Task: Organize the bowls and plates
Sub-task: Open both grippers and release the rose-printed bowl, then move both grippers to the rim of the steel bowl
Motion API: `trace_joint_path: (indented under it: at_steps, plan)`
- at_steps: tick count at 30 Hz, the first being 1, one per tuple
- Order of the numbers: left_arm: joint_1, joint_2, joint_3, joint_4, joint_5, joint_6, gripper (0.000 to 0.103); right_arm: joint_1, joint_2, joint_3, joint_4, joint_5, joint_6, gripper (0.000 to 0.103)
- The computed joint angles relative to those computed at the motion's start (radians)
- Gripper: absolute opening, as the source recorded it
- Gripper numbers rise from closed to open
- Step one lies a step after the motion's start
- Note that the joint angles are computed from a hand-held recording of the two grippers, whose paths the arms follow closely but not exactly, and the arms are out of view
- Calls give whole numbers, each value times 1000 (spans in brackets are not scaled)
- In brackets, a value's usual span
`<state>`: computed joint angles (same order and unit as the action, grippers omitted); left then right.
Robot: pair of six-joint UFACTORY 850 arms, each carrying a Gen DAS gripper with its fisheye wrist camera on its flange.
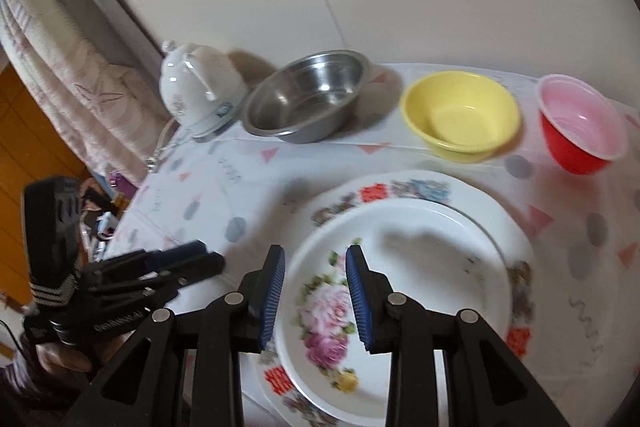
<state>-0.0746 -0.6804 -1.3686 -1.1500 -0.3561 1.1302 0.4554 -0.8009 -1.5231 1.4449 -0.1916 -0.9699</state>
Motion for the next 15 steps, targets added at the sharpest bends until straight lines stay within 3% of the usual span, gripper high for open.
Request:
trace_joint_path:
  at_steps: [4,7,8,15]
  plan:
    - [0,15,20,95,48,-142,39,-10,-36,-59,-138,-61,120,32]
    - [2,17,24,211,68,-301,47,-15,-71,-120,-272,-99,228,32]
    - [5,20,30,216,71,-323,51,-17,-82,-138,-282,-109,235,32]
    - [18,33,39,251,96,-378,50,-24,-128,-214,-409,-138,361,29]
